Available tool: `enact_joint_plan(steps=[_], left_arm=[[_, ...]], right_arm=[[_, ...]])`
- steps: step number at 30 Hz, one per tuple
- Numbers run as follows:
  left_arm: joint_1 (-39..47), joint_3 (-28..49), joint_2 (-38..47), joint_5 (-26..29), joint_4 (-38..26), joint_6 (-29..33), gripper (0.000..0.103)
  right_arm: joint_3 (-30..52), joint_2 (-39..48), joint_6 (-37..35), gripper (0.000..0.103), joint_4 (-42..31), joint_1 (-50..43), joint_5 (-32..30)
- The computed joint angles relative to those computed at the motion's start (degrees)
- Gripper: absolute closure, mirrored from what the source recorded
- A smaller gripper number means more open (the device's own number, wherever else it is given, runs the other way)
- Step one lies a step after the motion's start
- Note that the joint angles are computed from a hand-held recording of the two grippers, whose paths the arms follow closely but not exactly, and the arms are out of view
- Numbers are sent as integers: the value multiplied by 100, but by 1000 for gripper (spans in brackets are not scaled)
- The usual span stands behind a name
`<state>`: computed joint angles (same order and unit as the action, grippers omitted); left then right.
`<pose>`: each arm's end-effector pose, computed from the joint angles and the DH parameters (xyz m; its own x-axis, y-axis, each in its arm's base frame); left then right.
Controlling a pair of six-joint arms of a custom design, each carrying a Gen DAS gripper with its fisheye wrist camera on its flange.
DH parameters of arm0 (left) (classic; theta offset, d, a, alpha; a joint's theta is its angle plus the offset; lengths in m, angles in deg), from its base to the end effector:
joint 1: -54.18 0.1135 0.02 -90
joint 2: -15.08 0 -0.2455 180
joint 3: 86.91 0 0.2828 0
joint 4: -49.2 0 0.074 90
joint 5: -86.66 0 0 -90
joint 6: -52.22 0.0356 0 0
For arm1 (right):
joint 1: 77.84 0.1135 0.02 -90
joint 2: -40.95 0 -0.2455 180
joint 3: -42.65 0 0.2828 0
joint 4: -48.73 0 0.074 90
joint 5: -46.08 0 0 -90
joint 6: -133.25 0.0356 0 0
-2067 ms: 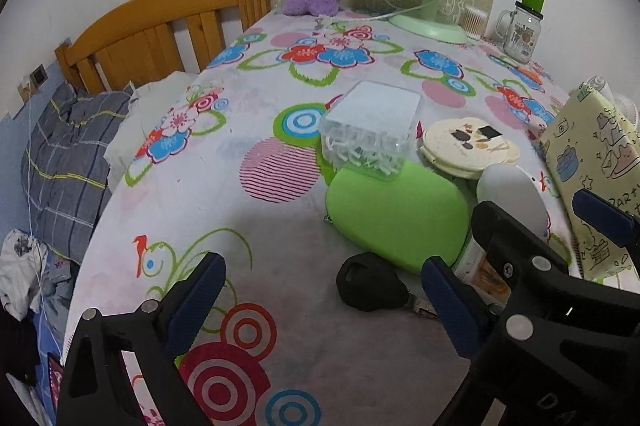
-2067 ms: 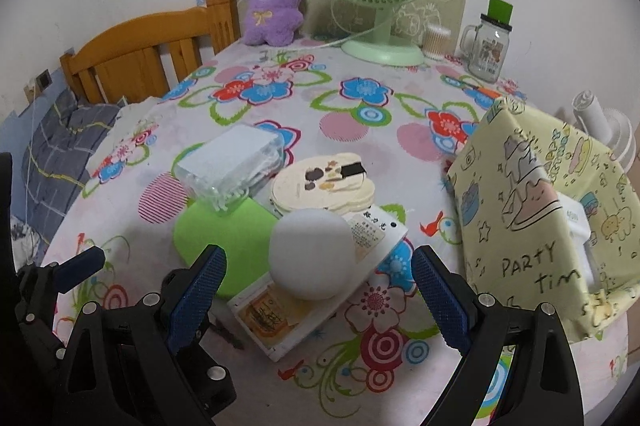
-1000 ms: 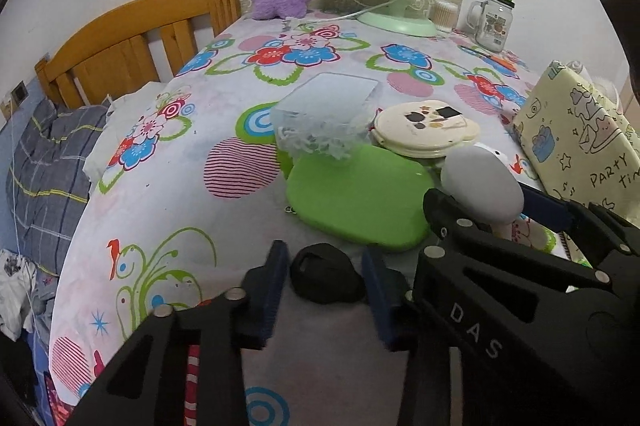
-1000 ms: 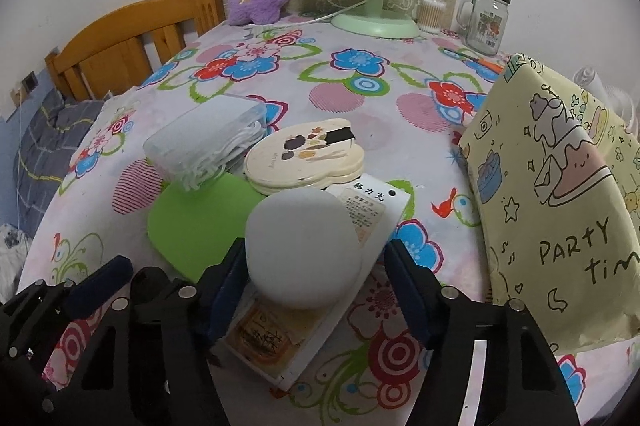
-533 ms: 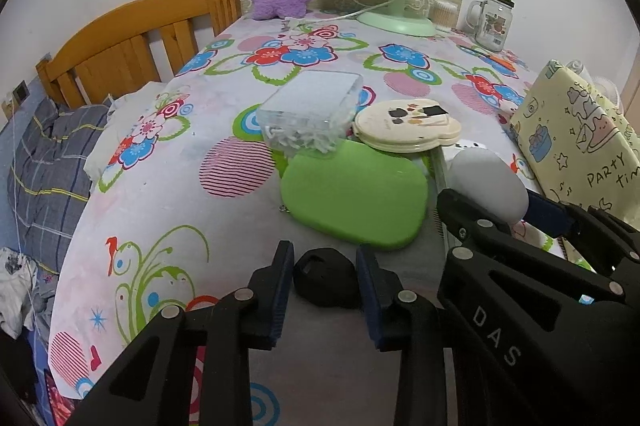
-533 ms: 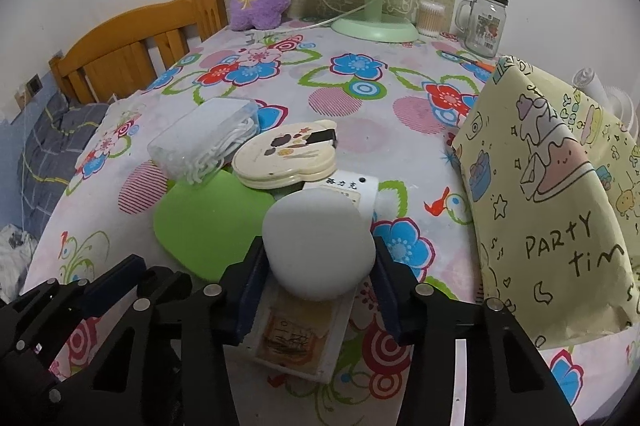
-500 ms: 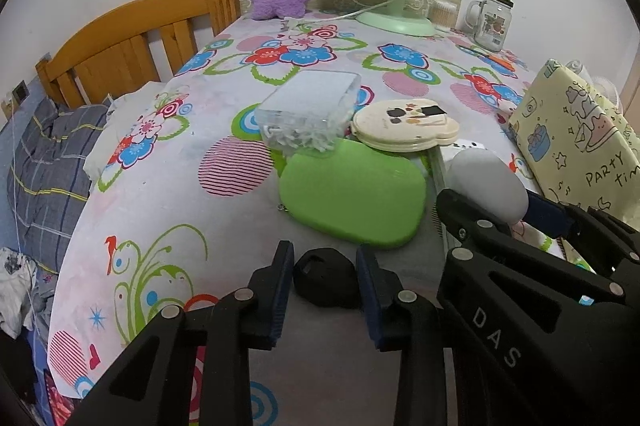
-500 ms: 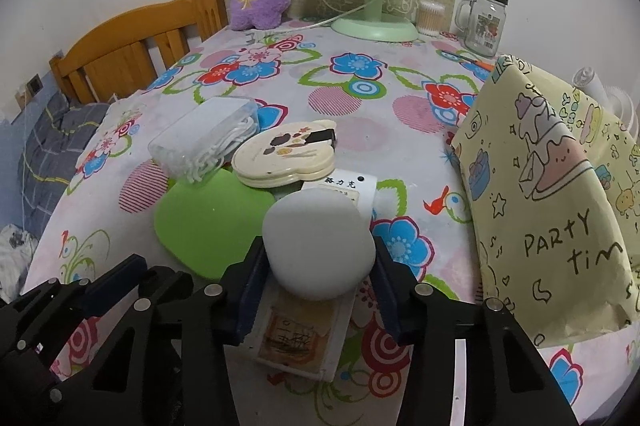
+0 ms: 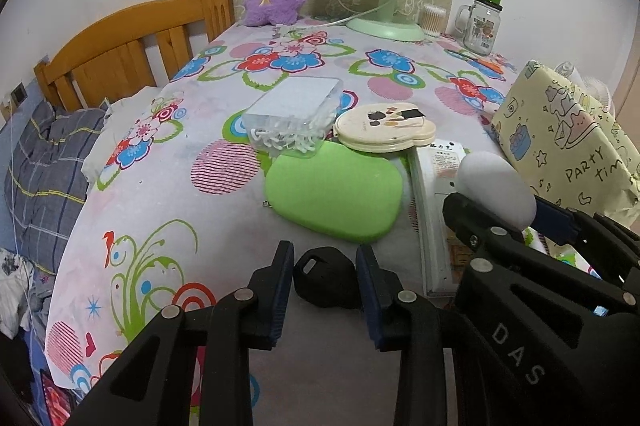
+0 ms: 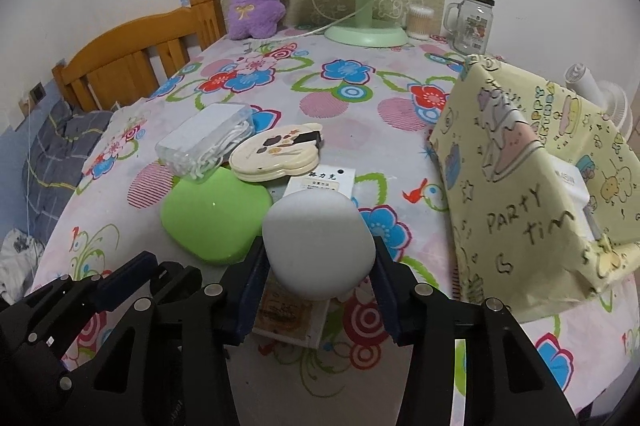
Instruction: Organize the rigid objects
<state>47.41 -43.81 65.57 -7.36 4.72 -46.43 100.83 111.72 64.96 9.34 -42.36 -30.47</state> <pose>0.2107 -0.0225 0.1804 -0.7835 -0.0581 -0.6187 -0.0437 0.9983 -0.0383 0.2345 0.1570 0.1981 -0.7617 -0.1011 -0.6400 -0.1788 0.9822 0.0576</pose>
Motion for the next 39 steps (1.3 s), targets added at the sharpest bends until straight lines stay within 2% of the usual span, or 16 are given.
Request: enact_joint_plan(steps=[39], left_arm=[[-767,785,-880,-525,-727,-292,72]], right_arm=[[379,-1416,-174,50,-942,-139,332]])
